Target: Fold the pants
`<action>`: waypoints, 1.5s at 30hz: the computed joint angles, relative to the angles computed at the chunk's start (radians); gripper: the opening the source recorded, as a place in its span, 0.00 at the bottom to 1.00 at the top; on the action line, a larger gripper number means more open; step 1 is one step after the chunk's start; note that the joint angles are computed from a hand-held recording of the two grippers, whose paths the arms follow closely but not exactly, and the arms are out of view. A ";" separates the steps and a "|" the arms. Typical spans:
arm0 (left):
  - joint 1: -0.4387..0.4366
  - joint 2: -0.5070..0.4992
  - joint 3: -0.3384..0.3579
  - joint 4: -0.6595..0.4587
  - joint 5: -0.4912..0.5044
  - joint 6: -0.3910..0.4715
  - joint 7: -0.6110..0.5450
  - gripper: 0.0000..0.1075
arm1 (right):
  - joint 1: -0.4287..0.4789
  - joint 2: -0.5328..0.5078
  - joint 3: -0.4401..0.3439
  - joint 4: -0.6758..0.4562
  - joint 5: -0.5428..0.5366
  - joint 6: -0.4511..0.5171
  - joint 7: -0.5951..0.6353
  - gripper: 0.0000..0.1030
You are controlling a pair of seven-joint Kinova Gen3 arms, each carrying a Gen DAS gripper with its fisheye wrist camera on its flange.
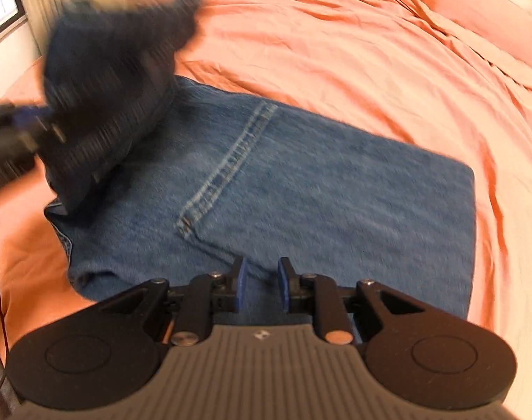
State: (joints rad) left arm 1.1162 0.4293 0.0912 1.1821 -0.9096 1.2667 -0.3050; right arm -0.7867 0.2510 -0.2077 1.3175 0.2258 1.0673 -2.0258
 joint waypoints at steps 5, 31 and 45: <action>-0.072 0.019 0.036 0.014 0.167 -0.068 -0.146 0.21 | 0.008 -0.035 0.000 0.040 -0.004 0.013 -0.039 0.16; -0.508 -0.306 0.278 0.431 0.336 -0.641 0.042 0.69 | 0.033 -0.038 -0.004 -0.031 -0.035 -0.060 -0.196 0.62; -0.315 -0.299 0.131 0.440 -0.021 -0.279 0.556 0.65 | 0.226 0.134 -0.017 -0.020 -0.434 -0.339 -0.093 0.48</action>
State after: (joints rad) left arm 0.8015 0.1307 0.2227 1.6225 -0.9311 0.9881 0.2505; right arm -0.5603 0.3852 -0.2245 1.2971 -0.2080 0.7280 -2.1191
